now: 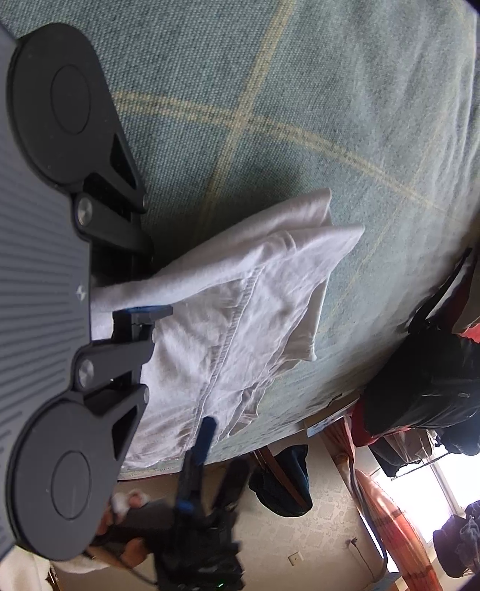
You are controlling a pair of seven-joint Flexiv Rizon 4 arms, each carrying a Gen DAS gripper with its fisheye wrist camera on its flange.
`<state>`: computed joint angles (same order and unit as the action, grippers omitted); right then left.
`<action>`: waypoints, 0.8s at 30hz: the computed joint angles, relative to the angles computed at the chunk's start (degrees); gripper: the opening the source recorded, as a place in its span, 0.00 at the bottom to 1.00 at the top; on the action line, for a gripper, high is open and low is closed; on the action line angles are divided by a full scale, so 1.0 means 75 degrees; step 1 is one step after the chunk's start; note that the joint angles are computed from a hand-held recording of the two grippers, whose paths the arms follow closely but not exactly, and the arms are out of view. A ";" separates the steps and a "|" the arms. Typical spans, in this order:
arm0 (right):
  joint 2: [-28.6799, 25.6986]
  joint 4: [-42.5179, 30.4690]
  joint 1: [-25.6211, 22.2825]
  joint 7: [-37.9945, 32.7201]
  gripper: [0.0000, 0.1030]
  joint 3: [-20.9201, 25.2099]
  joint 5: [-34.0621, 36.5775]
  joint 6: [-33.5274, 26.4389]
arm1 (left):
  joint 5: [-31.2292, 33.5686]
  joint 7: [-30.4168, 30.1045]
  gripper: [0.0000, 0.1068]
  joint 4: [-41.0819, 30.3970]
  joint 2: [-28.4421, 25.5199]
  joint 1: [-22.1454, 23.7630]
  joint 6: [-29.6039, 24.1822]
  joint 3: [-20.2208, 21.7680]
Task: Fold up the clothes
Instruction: 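Close the left gripper on the shirt edge and lift it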
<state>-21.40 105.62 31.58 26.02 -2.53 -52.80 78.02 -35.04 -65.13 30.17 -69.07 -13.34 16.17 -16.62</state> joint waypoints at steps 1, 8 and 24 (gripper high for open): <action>0.0029 0.0026 0.0015 -0.0053 1.00 0.0134 0.0145 -0.0067 | 0.0028 0.0031 0.11 0.0062 0.0043 -0.0010 0.0062 0.0017; 0.0167 0.0324 0.0517 0.0345 1.00 0.0301 0.0543 -0.0298 | 0.0198 0.0373 0.11 0.1122 0.0678 0.0001 0.0845 0.0059; 0.0412 0.0674 0.0811 0.1639 1.00 0.1099 0.0333 -0.0813 | 0.0371 0.0413 0.12 0.1823 0.1103 -0.0025 0.1474 0.0116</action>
